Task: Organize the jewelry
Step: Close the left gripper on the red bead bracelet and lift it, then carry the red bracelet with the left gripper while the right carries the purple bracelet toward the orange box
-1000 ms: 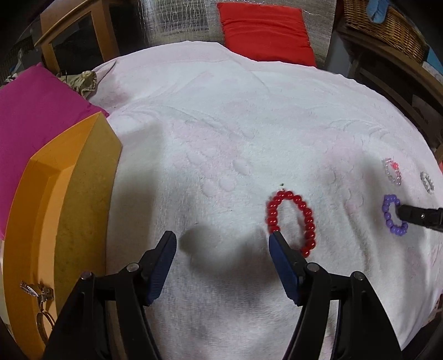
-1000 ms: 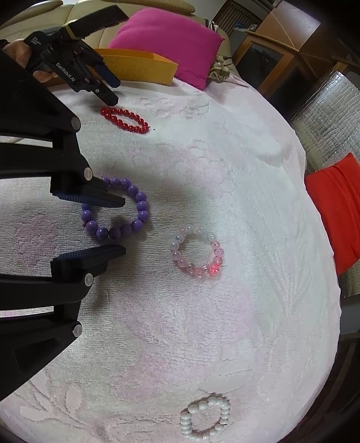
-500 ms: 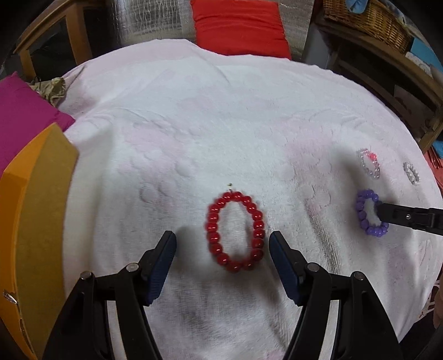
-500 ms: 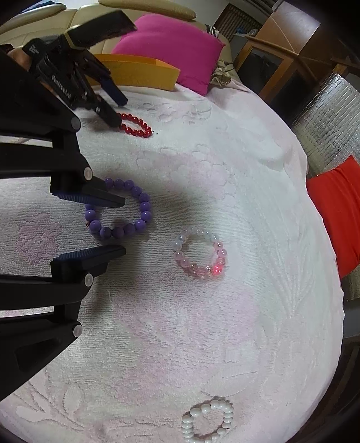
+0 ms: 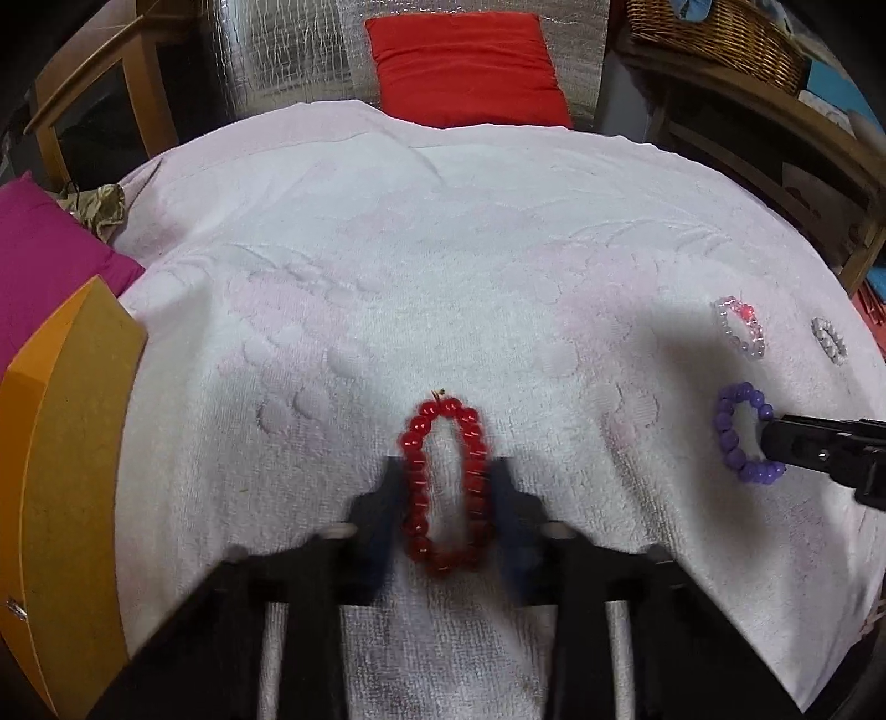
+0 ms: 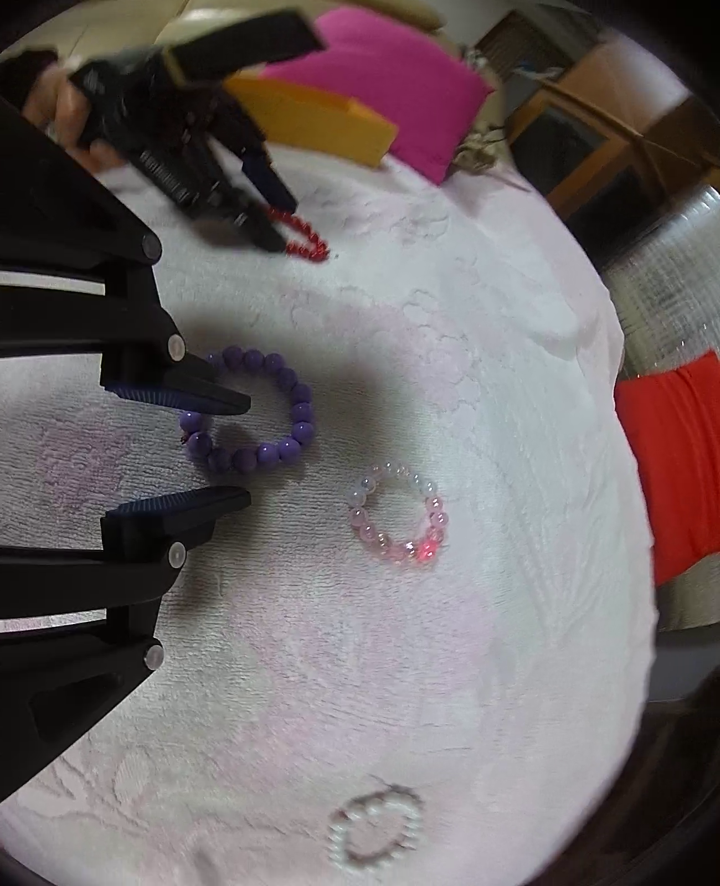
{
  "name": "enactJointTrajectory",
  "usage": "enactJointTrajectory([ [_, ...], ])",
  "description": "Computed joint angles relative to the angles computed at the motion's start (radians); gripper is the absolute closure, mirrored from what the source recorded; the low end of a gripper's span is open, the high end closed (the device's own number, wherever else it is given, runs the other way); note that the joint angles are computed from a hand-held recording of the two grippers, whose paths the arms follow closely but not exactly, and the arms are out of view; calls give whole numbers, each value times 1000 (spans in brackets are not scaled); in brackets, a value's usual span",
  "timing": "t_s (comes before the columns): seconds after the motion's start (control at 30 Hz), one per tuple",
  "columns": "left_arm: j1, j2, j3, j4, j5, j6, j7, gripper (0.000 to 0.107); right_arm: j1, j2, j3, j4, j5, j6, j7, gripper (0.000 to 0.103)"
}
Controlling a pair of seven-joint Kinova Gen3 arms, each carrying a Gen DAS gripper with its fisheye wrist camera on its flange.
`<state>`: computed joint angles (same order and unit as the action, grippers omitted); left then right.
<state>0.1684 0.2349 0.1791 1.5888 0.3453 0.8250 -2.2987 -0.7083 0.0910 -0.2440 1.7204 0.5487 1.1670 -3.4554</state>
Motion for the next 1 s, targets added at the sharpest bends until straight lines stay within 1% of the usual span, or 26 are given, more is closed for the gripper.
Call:
enactJointTrajectory([
  [0.07, 3, 1, -2, -3, 0, 4, 13, 91, -15, 37, -2, -41, 16, 61, 16, 80],
  [0.1, 1, 2, -1, -5, 3, 7, 14, 94, -23, 49, 2, -54, 21, 81, 20, 84],
  [0.13, -6, 4, 0, -11, 13, 18, 11, 95, -29, 55, 6, -61, 24, 93, 23, 85],
  [0.2, -16, 2, -2, -17, 27, 32, 9, 95, -38, 65, 13, -73, 24, 108, 38, 85],
  [0.23, -22, -1, -3, -17, 33, 35, 2, 98, -42, 70, 16, -75, 23, 116, 45, 84],
  [0.33, -40, -7, -6, -23, 54, 57, -14, 98, -53, 91, 26, -99, 20, 147, 76, 84],
  [0.53, -93, 7, -17, -48, 108, 139, -95, 98, -66, 104, 42, -120, 9, 163, 80, 83],
  [0.67, -130, 21, -32, -75, 133, 189, -112, 98, -71, 115, 48, -131, 9, 169, 85, 83],
  [0.87, -159, 2, -36, -58, 163, 215, -167, 98, -81, 129, 56, -140, 17, 171, 95, 84],
  [0.9, -162, -2, -38, -53, 167, 218, -180, 98, -83, 124, 56, -136, 19, 170, 93, 85],
  [0.93, -160, -3, -39, -51, 167, 220, -184, 98, -87, 126, 56, -136, 23, 176, 91, 91],
  [1.0, -153, -3, -41, -51, 165, 221, -181, 98, -93, 116, 55, -125, 32, 167, 76, 92],
])
